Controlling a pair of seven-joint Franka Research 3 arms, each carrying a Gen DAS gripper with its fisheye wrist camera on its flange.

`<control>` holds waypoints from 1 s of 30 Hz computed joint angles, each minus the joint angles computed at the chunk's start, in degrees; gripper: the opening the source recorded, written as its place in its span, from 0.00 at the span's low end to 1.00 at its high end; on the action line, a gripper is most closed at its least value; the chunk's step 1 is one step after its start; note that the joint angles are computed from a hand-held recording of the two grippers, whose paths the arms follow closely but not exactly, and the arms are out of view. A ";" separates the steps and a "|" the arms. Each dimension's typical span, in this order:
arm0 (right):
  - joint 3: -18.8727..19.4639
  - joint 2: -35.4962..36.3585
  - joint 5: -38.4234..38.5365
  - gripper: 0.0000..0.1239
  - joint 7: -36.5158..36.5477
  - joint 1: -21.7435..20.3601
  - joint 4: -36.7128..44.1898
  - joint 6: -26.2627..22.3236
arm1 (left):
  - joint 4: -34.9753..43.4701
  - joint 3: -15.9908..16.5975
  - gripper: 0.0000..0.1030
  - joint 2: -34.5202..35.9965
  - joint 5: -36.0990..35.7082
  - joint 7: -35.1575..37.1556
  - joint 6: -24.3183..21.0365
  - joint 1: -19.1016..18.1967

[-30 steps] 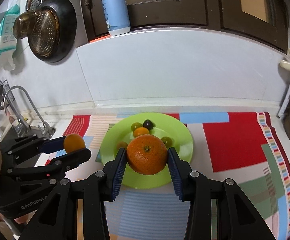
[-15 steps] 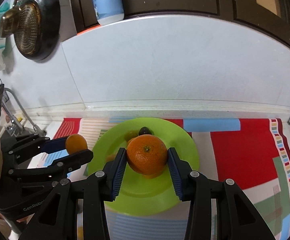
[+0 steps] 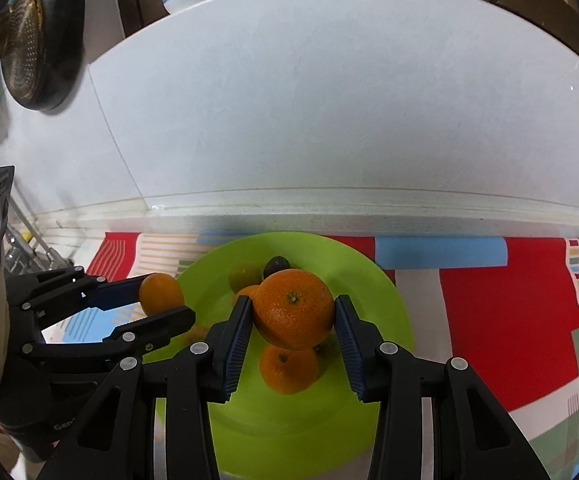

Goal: Organize fruits
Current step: 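Open both tools to release the oranges onto the green plate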

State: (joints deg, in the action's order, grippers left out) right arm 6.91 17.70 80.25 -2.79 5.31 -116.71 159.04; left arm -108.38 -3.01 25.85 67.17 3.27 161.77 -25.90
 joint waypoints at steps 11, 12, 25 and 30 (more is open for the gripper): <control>0.49 1.91 -2.56 0.35 2.92 -0.58 1.56 0.13 | 0.11 0.90 0.50 -0.65 2.38 -2.39 -2.05 -1.15; 0.52 1.93 -2.76 0.35 3.17 -0.57 1.52 0.38 | -0.24 0.74 0.50 -1.17 2.80 -3.27 -2.76 -1.22; -1.68 -7.15 9.82 0.43 -8.07 0.24 -5.93 -0.84 | -6.10 -4.36 0.56 -9.77 10.92 -13.87 -9.51 -0.34; -3.78 -12.42 13.53 0.43 -12.02 1.53 -10.56 -1.98 | -9.05 -7.02 0.57 -13.19 12.84 -16.66 -11.49 0.38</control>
